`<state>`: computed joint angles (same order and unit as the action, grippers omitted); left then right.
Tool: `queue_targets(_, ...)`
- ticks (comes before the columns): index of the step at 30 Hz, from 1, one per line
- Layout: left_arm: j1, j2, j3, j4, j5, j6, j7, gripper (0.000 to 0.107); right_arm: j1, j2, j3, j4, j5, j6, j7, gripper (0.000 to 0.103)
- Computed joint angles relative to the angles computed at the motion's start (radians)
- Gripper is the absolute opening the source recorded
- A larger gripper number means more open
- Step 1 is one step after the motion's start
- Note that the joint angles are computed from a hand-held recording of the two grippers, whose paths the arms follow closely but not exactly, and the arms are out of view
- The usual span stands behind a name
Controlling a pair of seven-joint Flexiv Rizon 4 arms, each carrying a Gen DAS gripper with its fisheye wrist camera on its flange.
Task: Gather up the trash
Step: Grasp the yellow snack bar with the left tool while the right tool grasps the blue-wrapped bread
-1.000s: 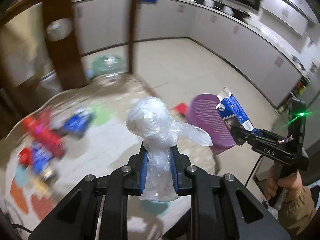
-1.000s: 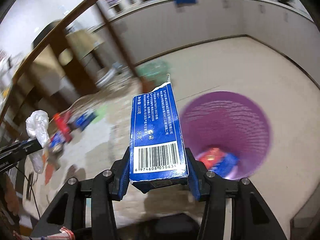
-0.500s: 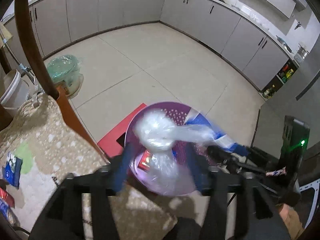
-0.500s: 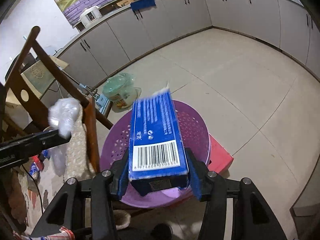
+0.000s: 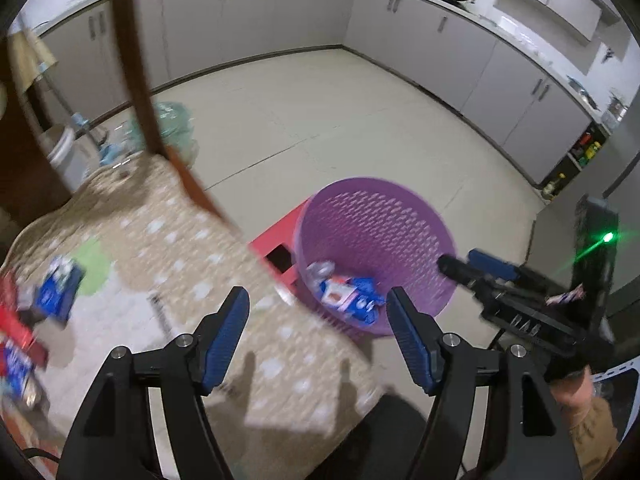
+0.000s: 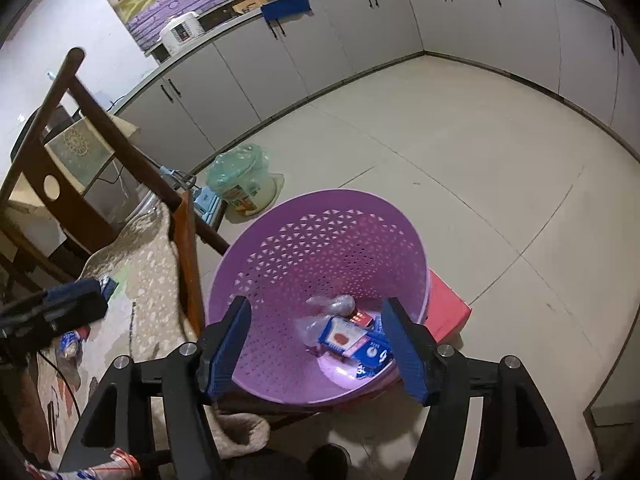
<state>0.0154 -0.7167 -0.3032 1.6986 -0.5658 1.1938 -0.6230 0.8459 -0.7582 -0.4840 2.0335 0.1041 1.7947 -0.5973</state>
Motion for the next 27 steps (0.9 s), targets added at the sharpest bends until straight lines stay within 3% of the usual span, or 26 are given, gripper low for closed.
queue_targets(5, 0.075, 0.057, -0.02, 0.108, -0.048, 0.065, 0.037, 0.07, 0.063, 0.008, -0.042, -0.017, -0.019, -0.028, 0.003, 0.076)
queue_targets(11, 0.193, 0.102, -0.048, 0.21, -0.145, 0.133, 0.103, 0.071, 0.092, 0.004, -0.035, -0.079, -0.085, -0.079, 0.014, 0.077)
queue_targets(17, 0.32, 0.111, -0.041, 0.259, -0.268, 0.184, 0.124, 0.074, 0.053, -0.024, 0.046, -0.196, -0.199, -0.141, 0.03, 0.079)
queue_targets(20, 0.341, 0.083, -0.009, 0.239, -0.295, 0.219, 0.09, 0.077, 0.022, -0.044, 0.096, -0.253, -0.253, -0.166, 0.043, 0.079)
queue_targets(27, 0.358, -0.026, 0.093, 0.075, -0.237, 0.041, -0.114, 0.078, -0.069, -0.095, 0.242, -0.387, -0.368, -0.234, 0.051, 0.079)
